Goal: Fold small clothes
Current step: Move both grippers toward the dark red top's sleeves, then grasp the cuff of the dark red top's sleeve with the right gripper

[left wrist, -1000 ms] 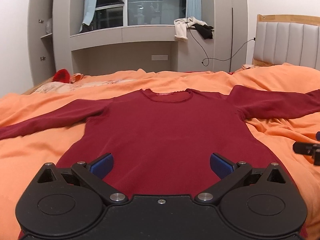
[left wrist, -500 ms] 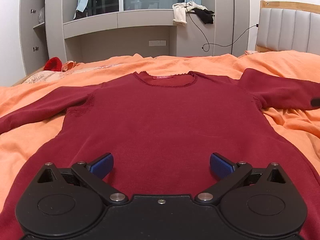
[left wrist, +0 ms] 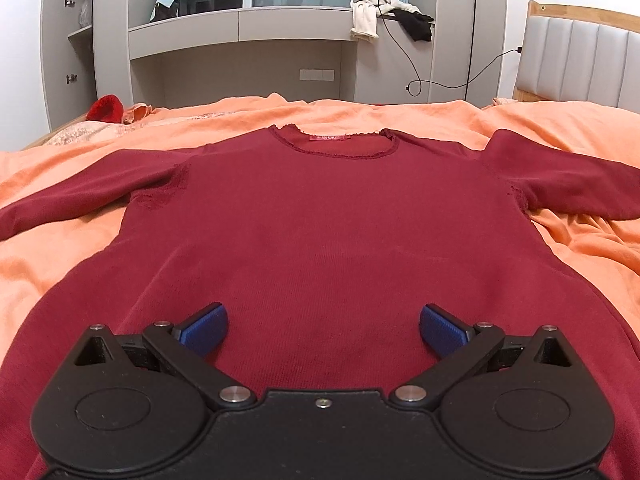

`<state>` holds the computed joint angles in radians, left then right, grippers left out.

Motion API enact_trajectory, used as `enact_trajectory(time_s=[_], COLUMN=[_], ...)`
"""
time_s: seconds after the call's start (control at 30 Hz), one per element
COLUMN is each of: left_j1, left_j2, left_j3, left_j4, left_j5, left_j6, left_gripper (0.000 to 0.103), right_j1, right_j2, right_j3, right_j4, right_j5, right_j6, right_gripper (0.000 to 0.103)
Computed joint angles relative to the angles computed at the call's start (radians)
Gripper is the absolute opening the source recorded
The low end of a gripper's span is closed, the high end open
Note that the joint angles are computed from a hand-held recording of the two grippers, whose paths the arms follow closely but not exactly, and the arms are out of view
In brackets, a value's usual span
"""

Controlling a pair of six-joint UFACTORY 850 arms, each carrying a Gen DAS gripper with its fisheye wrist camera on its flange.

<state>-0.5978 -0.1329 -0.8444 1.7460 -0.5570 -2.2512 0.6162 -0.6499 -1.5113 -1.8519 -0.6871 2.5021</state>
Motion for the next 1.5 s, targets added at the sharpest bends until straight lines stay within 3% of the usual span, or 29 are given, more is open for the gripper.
enact_trajectory(time_s=[0.13, 0.33, 0.47, 0.63, 0.77, 0.83, 0.9, 0.93, 1.23, 1.4, 1.5], left_j1=[0.004, -0.004, -0.006, -0.012, -0.020, -0.020, -0.021, -0.023, -0.012, -0.006, -0.002], left_j2=[0.001, 0.001, -0.005, -0.011, -0.017, -0.015, -0.014, -0.013, 0.008, 0.026, 0.042], left_j3=[0.007, 0.020, 0.017, 0.016, 0.017, 0.020, 0.023, 0.024, 0.022, 0.013, 0.018], left_j4=[0.022, 0.048, 0.048, 0.050, 0.049, 0.055, 0.057, 0.057, 0.033, -0.043, -0.065], left_j5=[0.011, -0.001, -0.009, -0.022, -0.042, -0.042, -0.045, -0.047, -0.032, -0.037, -0.041], left_j6=[-0.025, -0.039, -0.032, -0.034, -0.032, -0.041, -0.043, -0.043, -0.035, 0.016, 0.033], left_gripper=[0.102, 0.103, 0.103, 0.103, 0.103, 0.103, 0.103, 0.103, 0.102, 0.102, 0.102], right_j1=[-0.021, -0.041, -0.065, -0.090, -0.112, -0.117, -0.126, -0.129, -0.095, -0.036, -0.006], right_j2=[-0.001, 0.015, -0.010, -0.055, -0.069, -0.075, -0.068, -0.061, -0.012, -0.025, -0.041], right_j3=[0.009, 0.058, 0.022, -0.032, -0.034, -0.038, -0.021, -0.005, 0.022, -0.065, -0.153], right_j4=[-0.011, -0.106, -0.025, 0.037, 0.005, 0.014, -0.006, -0.037, -0.167, -0.193, -0.210], right_j5=[0.040, -0.047, -0.083, -0.136, -0.162, -0.167, -0.147, -0.141, -0.182, -0.178, -0.124], right_j6=[0.037, 0.238, 0.295, 0.292, 0.371, 0.372, 0.429, 0.477, 0.460, 0.234, 0.127], right_gripper=[0.103, 0.103, 0.100, 0.072, 0.060, 0.027, 0.011, 0.009, 0.006, 0.006, 0.006])
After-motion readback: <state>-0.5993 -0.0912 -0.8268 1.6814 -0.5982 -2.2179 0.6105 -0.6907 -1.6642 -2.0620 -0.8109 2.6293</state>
